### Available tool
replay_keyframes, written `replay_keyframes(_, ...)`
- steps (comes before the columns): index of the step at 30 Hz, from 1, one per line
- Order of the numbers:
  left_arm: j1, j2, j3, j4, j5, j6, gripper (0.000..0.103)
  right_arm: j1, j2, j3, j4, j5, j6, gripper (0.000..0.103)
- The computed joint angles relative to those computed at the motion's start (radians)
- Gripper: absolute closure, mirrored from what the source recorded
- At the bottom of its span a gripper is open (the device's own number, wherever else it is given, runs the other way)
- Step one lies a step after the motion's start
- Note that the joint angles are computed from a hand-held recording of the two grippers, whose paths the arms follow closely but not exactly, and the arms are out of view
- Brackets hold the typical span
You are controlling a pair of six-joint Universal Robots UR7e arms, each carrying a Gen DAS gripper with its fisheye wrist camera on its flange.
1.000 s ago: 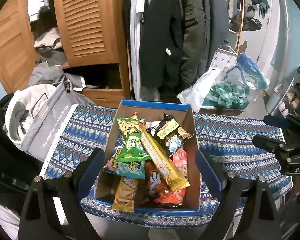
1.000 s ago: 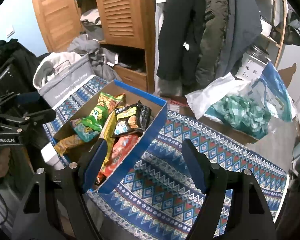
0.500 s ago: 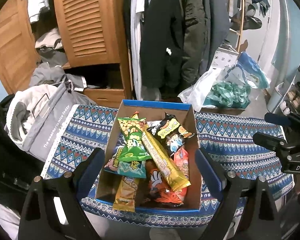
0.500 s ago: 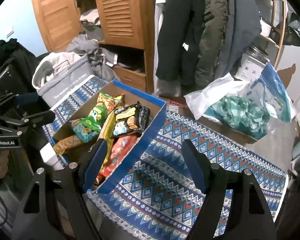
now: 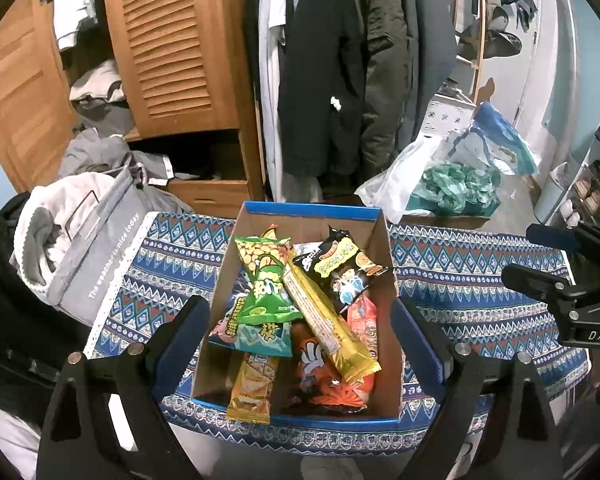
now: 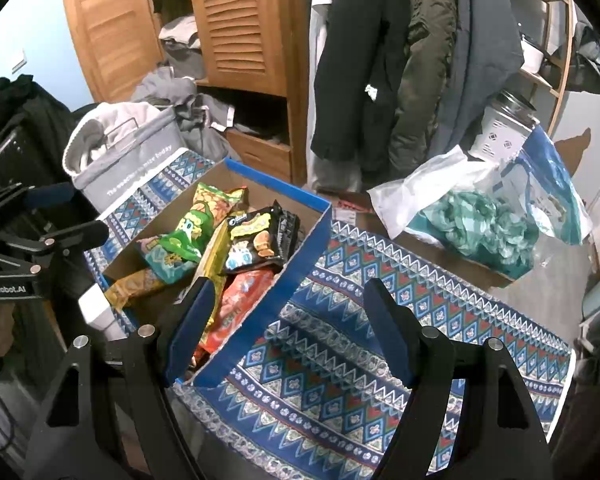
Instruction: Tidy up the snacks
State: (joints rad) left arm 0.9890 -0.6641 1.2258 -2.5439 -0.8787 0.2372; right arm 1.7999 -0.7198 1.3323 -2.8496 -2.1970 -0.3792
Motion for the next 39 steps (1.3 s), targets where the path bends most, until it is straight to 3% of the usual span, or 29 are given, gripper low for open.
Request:
replay_keyframes(23,-0.01,0.01,0.005,-0.021,0.065,0.033,0.01,0.002,0.001,-0.002,0.002,-0.004,0.001,0.027)
replay_keyframes(39,-0.01,0.007,0.0,0.011,0.057,0.014,0.01,0.002,0.002,-0.004,0.002,-0.006,-0.002,0.027)
